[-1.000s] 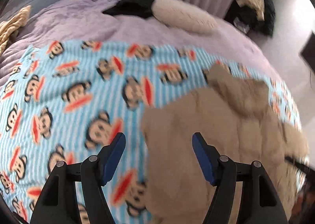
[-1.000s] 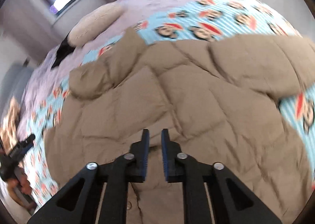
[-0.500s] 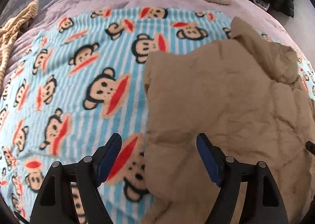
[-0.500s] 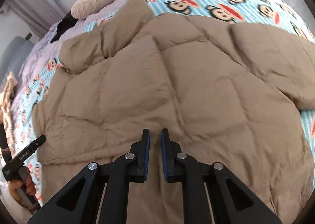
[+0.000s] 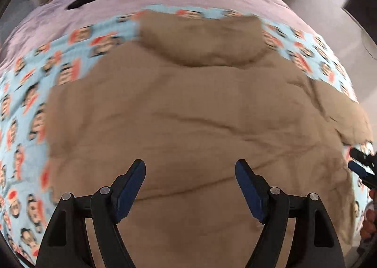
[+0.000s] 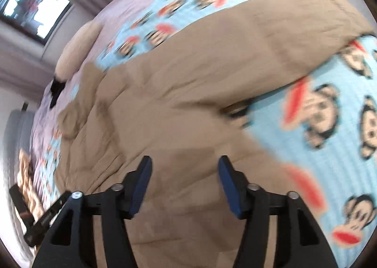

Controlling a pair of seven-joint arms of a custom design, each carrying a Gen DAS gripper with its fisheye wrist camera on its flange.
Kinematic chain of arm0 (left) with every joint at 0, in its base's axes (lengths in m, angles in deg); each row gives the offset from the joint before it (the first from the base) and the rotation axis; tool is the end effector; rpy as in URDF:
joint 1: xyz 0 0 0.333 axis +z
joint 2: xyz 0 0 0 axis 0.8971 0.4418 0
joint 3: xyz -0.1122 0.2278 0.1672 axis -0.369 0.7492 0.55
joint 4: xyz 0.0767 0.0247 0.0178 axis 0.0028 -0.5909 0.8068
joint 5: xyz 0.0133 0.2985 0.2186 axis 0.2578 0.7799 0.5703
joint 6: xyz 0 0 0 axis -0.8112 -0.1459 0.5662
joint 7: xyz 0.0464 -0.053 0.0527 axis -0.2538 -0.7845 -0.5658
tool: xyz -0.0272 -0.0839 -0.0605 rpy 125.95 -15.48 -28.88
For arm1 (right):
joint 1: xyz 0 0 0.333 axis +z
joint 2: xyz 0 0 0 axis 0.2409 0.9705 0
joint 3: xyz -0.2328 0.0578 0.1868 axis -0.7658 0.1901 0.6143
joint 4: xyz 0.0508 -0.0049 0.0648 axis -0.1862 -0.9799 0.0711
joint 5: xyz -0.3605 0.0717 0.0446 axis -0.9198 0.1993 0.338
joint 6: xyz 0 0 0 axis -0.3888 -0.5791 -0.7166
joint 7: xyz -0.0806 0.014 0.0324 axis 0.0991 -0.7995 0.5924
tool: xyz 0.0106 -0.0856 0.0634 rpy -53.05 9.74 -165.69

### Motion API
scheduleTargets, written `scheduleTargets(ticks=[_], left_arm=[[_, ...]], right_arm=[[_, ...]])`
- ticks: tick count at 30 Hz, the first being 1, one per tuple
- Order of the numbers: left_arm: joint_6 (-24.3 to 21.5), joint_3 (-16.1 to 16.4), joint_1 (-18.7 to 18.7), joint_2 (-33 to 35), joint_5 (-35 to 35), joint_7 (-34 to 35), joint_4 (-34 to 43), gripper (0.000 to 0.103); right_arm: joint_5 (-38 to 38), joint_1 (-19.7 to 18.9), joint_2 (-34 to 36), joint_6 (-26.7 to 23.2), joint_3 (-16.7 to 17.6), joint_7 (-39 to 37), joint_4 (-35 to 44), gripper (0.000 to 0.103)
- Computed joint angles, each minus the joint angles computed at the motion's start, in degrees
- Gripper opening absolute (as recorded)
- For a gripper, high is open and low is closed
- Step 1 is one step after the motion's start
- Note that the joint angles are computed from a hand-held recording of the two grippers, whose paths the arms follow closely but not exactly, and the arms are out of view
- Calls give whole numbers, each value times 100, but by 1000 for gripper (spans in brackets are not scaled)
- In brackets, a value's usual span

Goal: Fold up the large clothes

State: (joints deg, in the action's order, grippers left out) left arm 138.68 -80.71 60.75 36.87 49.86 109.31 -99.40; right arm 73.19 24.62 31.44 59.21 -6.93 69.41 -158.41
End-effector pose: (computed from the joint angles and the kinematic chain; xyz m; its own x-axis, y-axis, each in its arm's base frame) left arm 0.4522 -0.0726 0.4964 0.0475 -0.9893 0.1377 -0.9247 -0.0957 -0.3686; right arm 0.4465 0.0647 0.4836 -0.3022 -0.8595 -0.4122 -0.8508 0.4382 -0.2900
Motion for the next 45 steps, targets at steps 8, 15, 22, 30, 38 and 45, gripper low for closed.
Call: scheduleTargets(ticks=[8, 15, 22, 30, 38, 45], left_arm=[[208, -498, -336, 474, 386, -682, 513, 103], [-157, -641, -517, 901, 937, -1150, 999, 103], [-423, -631, -687, 1059, 935, -1303, 1238, 103], [-443, -548, -565, 809, 1146, -1892, 998, 103], [-391, -337, -222, 39, 1073, -1878, 370, 103], [-41, -59, 325, -554, 1278, -1840, -119, 103]], right_arm=[[510, -634, -99, 321, -731, -28, -192, 83], [2072, -760, 329, 703, -1360, -904, 48, 83], [4871, -719, 1194, 532, -1787, -2252, 819, 82], [6159, -1215, 1902, -511, -1491, -2762, 1516, 5], [5624, -1341, 2109, -971, -566, -3551, 2611, 5], [3347, -426, 2563, -804, 374, -3925, 4099, 5]])
